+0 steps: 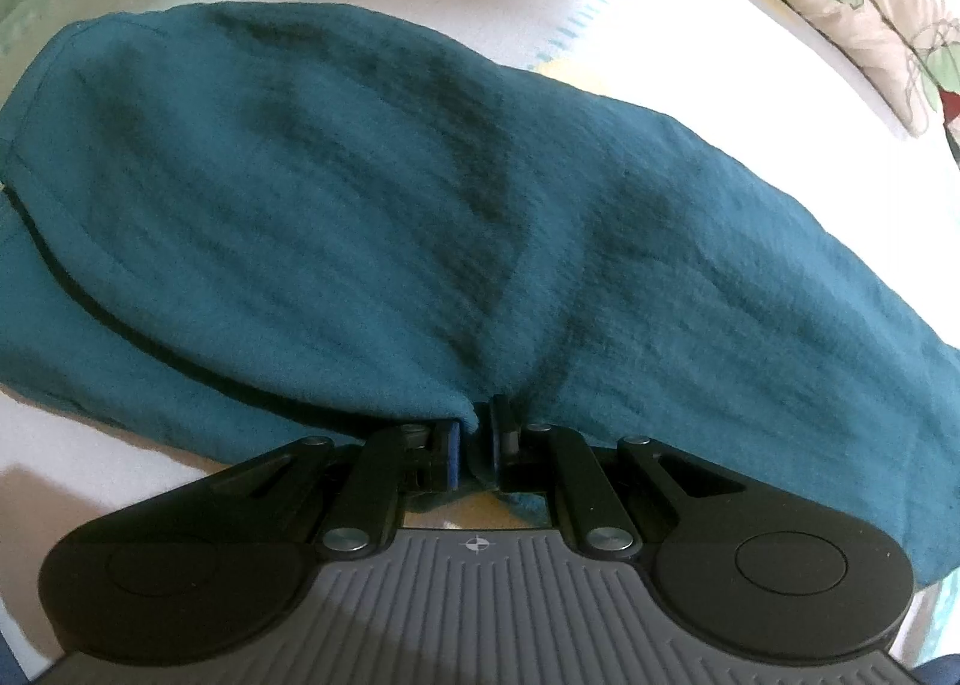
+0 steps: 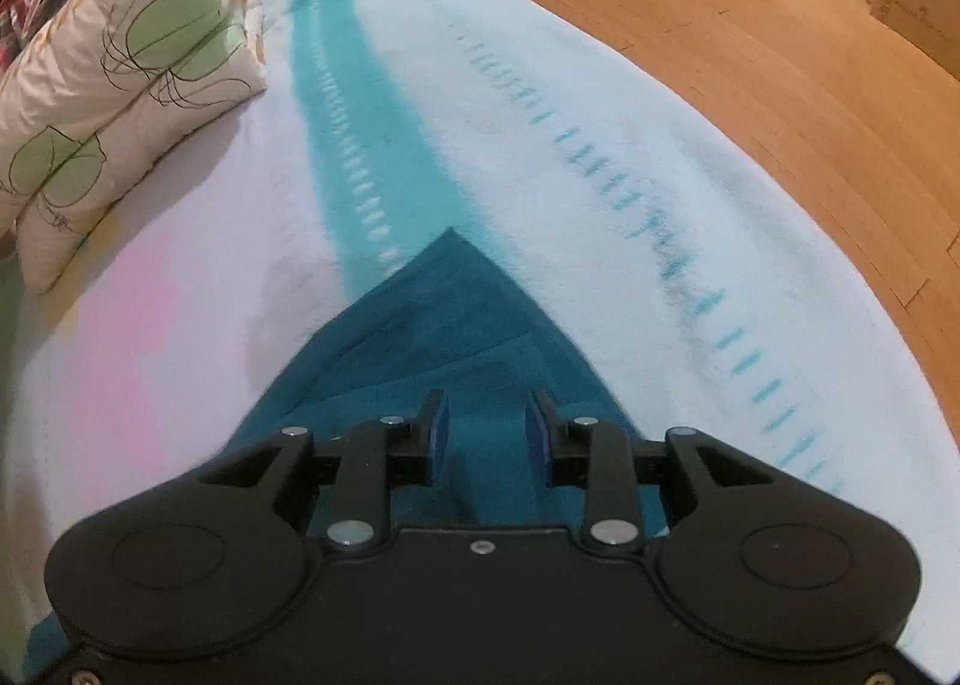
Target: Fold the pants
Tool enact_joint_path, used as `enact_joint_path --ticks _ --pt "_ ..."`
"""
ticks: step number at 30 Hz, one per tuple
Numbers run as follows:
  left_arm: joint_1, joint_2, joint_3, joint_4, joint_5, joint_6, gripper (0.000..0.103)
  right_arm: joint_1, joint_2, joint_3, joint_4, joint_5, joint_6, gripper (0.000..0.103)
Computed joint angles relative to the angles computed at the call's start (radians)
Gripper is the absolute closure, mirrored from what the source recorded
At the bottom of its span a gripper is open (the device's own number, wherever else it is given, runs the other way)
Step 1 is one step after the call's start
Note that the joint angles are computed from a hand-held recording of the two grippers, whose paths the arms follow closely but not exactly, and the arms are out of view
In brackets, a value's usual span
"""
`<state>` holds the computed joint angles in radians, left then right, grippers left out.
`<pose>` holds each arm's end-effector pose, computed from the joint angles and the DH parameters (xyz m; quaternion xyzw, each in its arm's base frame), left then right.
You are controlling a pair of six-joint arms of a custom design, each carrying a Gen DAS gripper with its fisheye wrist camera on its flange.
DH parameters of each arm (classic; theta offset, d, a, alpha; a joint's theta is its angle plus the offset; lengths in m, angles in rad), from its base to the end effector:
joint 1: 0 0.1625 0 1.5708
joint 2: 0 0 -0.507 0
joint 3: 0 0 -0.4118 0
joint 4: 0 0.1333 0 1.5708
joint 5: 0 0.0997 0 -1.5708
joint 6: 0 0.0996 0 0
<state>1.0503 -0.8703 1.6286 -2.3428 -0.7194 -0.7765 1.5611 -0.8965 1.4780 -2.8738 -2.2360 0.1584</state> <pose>-0.1806 -0.7337 0.2027 -0.1191 0.9029 -0.2544 0.3253 0.0642 -0.7879 0.3394 -0.1891 -0.8716 0.3554 0.2799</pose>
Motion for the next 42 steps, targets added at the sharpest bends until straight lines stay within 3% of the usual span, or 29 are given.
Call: enact_joint_path --ticks 5,8,12,14,16,23,24,25,26,28,33,39,42 --pt "-0.003 0.000 0.002 0.006 0.009 0.009 0.093 -0.024 0.025 -0.045 0.037 -0.052 -0.005 0.055" --pt "-0.003 0.001 -0.005 0.017 0.006 -0.001 0.094 -0.048 0.033 -0.077 0.083 -0.004 -0.015 0.055" --pt "-0.005 0.005 -0.012 0.033 0.013 -0.004 0.094 -0.048 0.070 -0.099 -0.004 -0.008 -0.133 0.055" --pt "-0.006 0.010 -0.018 0.046 0.018 -0.011 0.094 -0.049 0.085 -0.121 0.022 -0.010 -0.164 0.056" --pt "-0.007 0.013 -0.023 0.057 0.022 -0.018 0.094 -0.054 0.092 -0.131 0.052 0.003 -0.153 0.061" --pt "-0.009 0.015 -0.027 0.067 0.027 -0.023 0.094 -0.065 0.100 -0.129 0.080 0.014 -0.146 0.062" --pt "-0.009 0.015 -0.028 0.068 0.027 -0.024 0.094 -0.064 0.104 -0.131 0.076 0.010 -0.154 0.063" --pt "-0.008 0.014 -0.026 0.066 0.026 -0.021 0.094 -0.062 0.106 -0.131 0.064 0.006 -0.163 0.086" --pt "-0.008 0.013 -0.026 0.065 0.025 -0.021 0.094 -0.059 0.108 -0.130 0.058 0.002 -0.177 0.095" --pt "-0.007 0.012 -0.025 0.063 0.024 -0.023 0.094 -0.046 0.113 -0.139 0.054 -0.013 -0.222 0.094" --pt "-0.006 0.011 -0.018 0.047 0.027 -0.034 0.094 -0.012 0.160 -0.213 -0.126 -0.019 -0.352 0.094" --pt "-0.007 0.010 -0.007 0.039 0.034 -0.043 0.094 -0.016 0.251 -0.374 -0.066 -0.025 -0.373 0.094" --pt "-0.007 0.009 -0.012 0.051 0.034 -0.041 0.094 -0.024 0.262 -0.401 0.016 -0.030 -0.350 0.084"
